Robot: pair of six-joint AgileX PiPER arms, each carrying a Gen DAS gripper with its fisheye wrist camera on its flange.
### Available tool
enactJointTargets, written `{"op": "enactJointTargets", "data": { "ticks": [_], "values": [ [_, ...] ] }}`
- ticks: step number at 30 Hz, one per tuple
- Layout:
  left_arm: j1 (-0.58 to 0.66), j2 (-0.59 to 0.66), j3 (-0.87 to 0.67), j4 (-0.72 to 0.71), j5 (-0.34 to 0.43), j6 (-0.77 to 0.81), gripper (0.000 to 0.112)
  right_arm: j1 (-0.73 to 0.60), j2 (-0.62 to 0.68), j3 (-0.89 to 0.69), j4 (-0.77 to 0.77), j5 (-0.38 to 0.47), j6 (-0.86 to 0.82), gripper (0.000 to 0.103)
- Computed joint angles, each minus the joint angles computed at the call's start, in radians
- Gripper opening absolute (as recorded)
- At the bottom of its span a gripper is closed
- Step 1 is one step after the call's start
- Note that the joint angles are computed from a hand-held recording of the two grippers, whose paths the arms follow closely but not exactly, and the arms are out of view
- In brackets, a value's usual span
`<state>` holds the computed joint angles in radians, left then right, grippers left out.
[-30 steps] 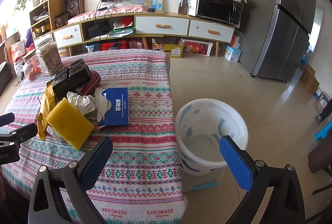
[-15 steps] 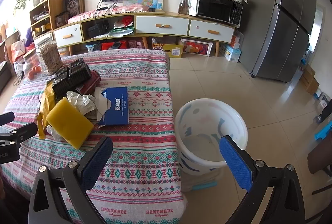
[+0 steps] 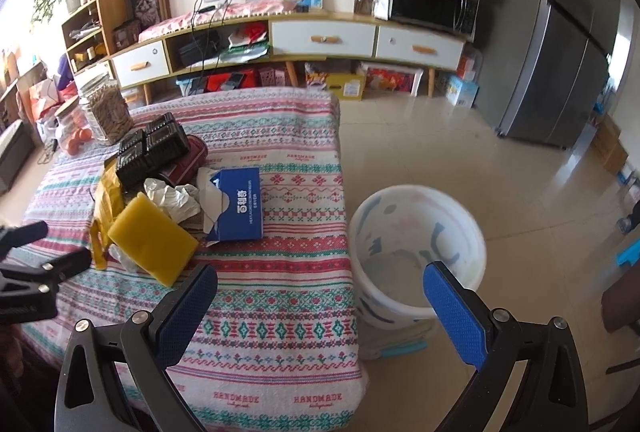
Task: Collect trash
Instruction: 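Grasp the yellow sponge with the left gripper while the right grasps the blue biscuit box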
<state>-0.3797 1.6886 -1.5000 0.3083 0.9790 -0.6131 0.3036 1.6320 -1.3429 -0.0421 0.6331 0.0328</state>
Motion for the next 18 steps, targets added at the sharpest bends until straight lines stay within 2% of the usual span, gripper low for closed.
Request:
{"op": "enactJointTargets", "data": {
  "ticks": [4, 5, 9, 10, 11, 14, 18],
  "values": [
    [0.129, 0.029, -0.03, -0.299, -0.039, 0.208, 0.102, -0.035, 0.066, -0.113, 0.085, 0.108, -0.076, 0.103],
    [0.148, 0.045, -0.052, -0.345, -0.018, 0.239, 0.102, -0.039, 0.083, -0.14, 0.093, 0.128, -0.084, 0.103],
    [0.17, 0.117, -0.161, -0.396, 0.043, 0.31, 0.102, -0.054, 0.165, -0.257, 0.123, 0.205, -0.118, 0.103],
    [0.183, 0.149, -0.214, -0.417, 0.097, 0.331, 0.101, -0.057, 0.178, -0.269, 0.13, 0.205, -0.12, 0.103],
    [0.195, 0.167, -0.241, -0.441, 0.119, 0.353, 0.101, -0.061, 0.185, -0.274, 0.141, 0.202, -0.126, 0.103],
    [0.214, 0.215, -0.286, -0.494, 0.119, 0.404, 0.093, -0.091, 0.221, -0.283, 0.218, 0.206, -0.167, 0.103],
    [0.212, 0.301, -0.386, -0.481, 0.181, 0.418, 0.085, -0.108, 0.287, -0.341, 0.227, 0.262, -0.183, 0.103]
  ]
}}
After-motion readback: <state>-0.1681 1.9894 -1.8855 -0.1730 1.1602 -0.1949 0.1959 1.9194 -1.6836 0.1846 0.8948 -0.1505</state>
